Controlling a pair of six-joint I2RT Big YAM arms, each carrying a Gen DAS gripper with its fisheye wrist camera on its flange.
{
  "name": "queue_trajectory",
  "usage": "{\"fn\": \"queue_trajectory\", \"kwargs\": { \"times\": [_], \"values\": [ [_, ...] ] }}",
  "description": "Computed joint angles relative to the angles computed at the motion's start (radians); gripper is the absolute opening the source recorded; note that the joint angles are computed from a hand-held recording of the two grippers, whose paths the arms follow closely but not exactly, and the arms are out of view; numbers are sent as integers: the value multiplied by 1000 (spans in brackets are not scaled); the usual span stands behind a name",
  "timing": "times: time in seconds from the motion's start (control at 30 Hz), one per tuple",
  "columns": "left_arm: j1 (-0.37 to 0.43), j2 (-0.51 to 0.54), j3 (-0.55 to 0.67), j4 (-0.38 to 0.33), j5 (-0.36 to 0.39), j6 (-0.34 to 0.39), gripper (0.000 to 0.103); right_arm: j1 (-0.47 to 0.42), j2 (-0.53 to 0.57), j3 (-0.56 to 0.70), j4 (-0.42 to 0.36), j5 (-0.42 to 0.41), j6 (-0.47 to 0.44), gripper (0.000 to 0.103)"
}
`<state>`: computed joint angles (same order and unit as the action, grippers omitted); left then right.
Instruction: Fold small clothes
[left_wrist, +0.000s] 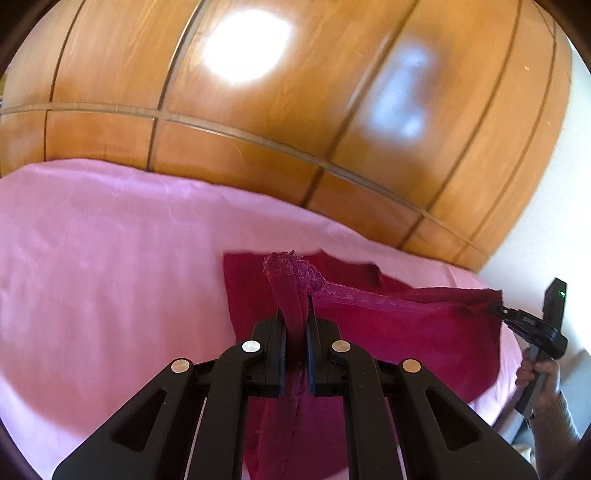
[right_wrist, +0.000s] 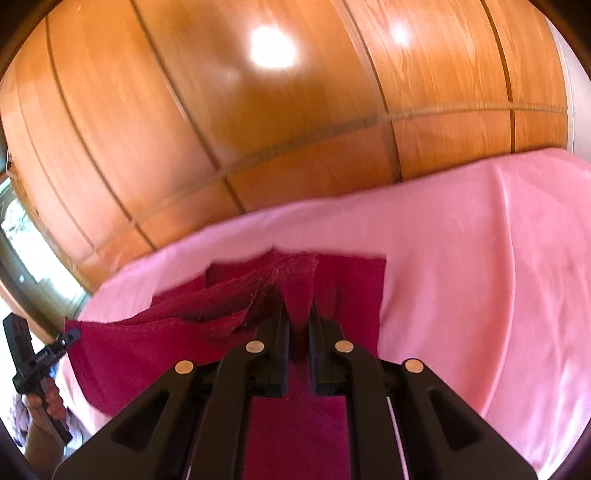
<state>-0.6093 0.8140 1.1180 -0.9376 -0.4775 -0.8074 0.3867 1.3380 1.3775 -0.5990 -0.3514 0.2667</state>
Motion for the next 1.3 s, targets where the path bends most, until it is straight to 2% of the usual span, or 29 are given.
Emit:
{"fn": "queue_trajectory", "kwargs": {
  "times": [0.2,0.37,0.5,0.57,0.67,0.7,0.77,0.8,0.83,0.9,0.97,1.03,1.1,1.23,1.3],
  "values": [
    [197,129,68,81,112,130,7,15,194,205,-39,48,24,7],
    [310,218,51,153,173,170,7,12,353,363,-86,81,52,7],
    [362,298,43,190,194,187,7,15,459,461,-134,107,51,7],
    [377,356,63,169,188,192,7,18,503,498,-173,113,38,7],
    [399,429,87,121,218,183,7,18,542,521,-206,105,26,8],
    [400,436,86,112,215,175,9,15,543,518,-207,93,26,11],
    [415,416,61,115,255,149,22,3,518,481,-181,58,33,23],
    [417,391,42,125,260,138,26,-2,497,453,-160,39,37,43],
    [417,366,25,128,260,129,31,-8,461,407,-131,29,33,47],
    [414,321,-5,129,273,125,31,-20,396,325,-95,-4,13,47],
    [391,260,-48,125,277,122,38,-34,323,227,-68,-44,0,47],
    [352,184,-100,113,280,111,39,-53,241,109,-42,-97,-15,47],
    [306,113,-151,94,292,79,44,-74,161,-5,-31,-146,-37,47],
    [200,-20,-253,102,307,-3,58,-112,44,-175,-27,-205,-46,47],
    [145,-63,-292,109,306,-45,58,-126,8,-236,-40,-231,-62,47]
  ]
}}
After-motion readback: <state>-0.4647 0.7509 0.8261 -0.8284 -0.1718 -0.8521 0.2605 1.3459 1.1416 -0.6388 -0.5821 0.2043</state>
